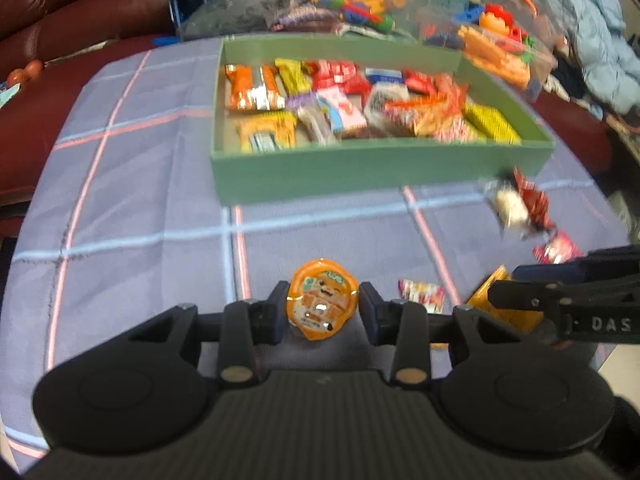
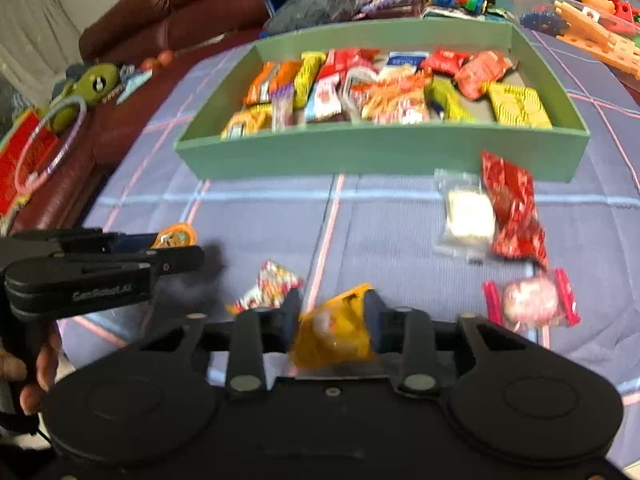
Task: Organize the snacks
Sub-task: 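Grasp orange round candy with left gripper while right grasps yellow rabbit pack, then carry both snacks over the tray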
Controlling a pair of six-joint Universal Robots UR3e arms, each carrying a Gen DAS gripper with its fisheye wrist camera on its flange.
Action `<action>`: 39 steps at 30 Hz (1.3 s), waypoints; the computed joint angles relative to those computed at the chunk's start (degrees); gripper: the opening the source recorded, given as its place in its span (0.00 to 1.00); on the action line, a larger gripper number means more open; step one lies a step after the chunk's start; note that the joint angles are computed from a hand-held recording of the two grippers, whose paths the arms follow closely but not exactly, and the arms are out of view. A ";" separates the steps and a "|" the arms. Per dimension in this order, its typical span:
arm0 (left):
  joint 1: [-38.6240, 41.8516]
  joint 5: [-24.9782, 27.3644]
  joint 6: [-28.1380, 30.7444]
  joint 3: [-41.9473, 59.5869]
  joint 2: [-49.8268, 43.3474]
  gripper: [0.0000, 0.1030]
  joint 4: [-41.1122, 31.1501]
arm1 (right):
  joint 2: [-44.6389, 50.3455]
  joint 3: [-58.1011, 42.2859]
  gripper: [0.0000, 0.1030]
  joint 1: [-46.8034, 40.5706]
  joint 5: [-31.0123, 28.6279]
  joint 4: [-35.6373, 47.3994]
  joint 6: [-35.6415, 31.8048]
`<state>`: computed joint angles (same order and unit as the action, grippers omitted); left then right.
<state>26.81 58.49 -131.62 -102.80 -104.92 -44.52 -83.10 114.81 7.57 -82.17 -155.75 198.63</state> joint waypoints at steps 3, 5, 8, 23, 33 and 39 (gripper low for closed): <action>-0.32 -1.79 -1.53 3.26 -0.47 0.35 -0.93 | 0.84 -2.88 0.27 -0.84 -0.07 -0.28 0.01; -0.94 -2.00 -2.88 5.39 -1.42 0.35 -0.41 | 1.77 -4.97 0.27 -1.04 -0.33 0.71 -1.07; -1.14 -2.04 -3.91 7.58 -2.56 0.35 -1.69 | 1.82 -5.37 0.28 -2.65 2.11 2.60 -2.72; 0.18 -2.02 -3.79 5.65 -3.67 0.35 -3.16 | 6.81 -8.93 0.40 6.06 -5.16 9.63 -4.54; -0.19 -5.59 -7.35 13.86 -6.75 0.35 -4.92 | 8.09 -17.96 0.40 0.14 -0.58 5.36 -0.30; -5.26 -4.42 -14.12 27.47 -14.66 0.35 -2.95 | 17.40 -30.60 0.40 -3.46 2.16 4.99 2.60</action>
